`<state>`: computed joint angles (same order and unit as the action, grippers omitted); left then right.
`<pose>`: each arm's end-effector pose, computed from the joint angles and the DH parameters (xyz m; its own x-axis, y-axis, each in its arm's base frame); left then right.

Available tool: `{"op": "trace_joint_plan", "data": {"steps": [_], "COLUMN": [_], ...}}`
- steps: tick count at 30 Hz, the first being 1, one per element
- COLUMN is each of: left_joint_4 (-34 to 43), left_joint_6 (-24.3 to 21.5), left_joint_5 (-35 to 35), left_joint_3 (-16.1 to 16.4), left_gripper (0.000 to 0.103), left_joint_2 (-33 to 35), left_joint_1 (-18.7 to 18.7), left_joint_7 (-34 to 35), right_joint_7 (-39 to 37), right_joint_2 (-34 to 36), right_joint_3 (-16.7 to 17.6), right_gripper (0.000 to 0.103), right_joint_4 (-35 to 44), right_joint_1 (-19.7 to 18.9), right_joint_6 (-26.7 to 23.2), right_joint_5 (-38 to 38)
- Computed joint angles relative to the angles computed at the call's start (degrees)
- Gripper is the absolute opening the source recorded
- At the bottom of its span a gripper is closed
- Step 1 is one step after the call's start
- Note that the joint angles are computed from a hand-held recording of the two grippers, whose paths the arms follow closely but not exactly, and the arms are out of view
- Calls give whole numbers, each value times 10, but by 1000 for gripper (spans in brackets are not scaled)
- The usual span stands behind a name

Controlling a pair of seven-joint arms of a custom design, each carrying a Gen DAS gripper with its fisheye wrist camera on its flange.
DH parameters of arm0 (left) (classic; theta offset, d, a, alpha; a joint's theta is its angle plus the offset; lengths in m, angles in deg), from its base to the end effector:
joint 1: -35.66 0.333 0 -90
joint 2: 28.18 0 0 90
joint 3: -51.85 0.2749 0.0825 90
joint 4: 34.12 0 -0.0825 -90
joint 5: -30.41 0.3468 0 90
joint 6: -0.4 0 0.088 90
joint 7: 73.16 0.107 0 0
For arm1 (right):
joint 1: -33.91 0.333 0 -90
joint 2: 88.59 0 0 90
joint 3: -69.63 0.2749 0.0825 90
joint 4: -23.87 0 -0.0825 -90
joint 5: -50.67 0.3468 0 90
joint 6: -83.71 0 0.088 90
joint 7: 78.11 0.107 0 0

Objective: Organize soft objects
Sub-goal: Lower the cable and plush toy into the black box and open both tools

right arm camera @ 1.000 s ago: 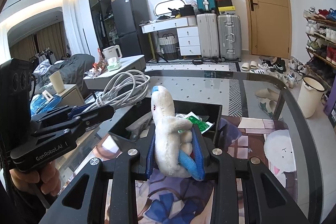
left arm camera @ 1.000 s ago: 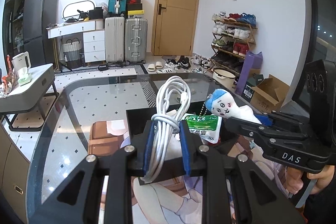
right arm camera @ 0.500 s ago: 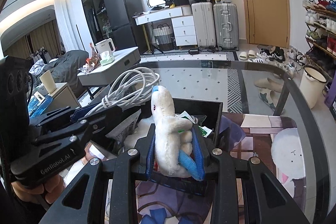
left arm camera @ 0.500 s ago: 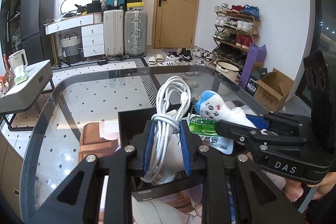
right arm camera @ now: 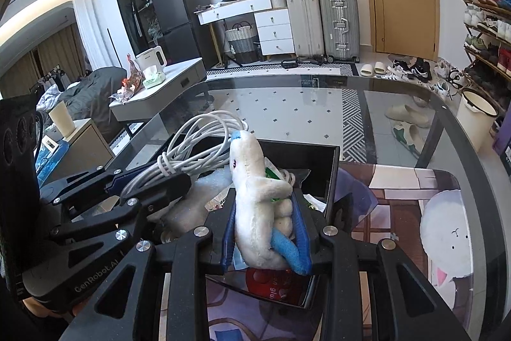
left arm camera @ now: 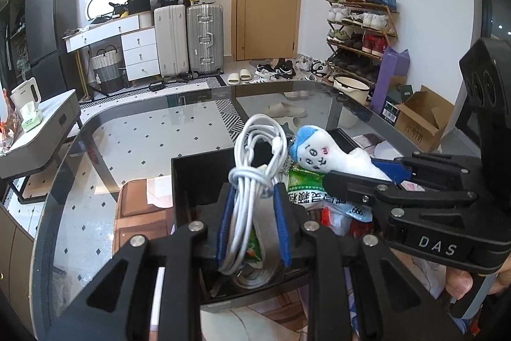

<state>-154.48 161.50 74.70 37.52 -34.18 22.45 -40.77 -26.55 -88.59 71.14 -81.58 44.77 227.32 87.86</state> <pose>0.4580 -0.2819 0.5226 -0.1411 -0.9891 0.0419 -0.5971 0.0513 -0.8005 0.5613 0.1185 0.5638 0.5263 -0.8331 -0.1703 -0.6415 -0.2576 -0.7226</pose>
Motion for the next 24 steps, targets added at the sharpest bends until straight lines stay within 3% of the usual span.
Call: {"op": "trace_joint_plan", "data": {"steps": [1,3,5,8,11,15,20,24], "left_joint_4": [2,-7,-15,-29,-53,-86,-124,-151], "left_joint_6": [-3,3,3,1,10,22,39,51], "left_joint_5": [-3,7,12,8,11,51,92,146], "left_joint_3": [-1,-1,-3,-3,-6,-23,-37,-61], "left_gripper": [43,54,54,56,64,96,102,103], "left_joint_2": [0,-12,-25,-43,-68,-105,-154,-192], "left_joint_1": [-1,1,3,3,8,32,51,82], "left_joint_7": [2,-12,-17,-14,-26,-86,-143,-216], "right_joint_7": [-5,-12,-28,-51,-71,-101,-145,-180], "right_joint_2": [-2,-10,-23,-44,-65,-98,-143,-167], "right_joint_3": [0,0,-2,-6,-12,-18,-27,-43], "right_gripper": [31,38,49,55,62,84,100,102], "right_joint_4": [-3,-11,-26,-47,-67,-103,-150,-173], "right_joint_1": [0,0,0,0,0,3,11,20], "right_joint_6": [2,8,23,36,46,62,82,71], "right_joint_5": [5,11,23,45,63,92,120,159]}}
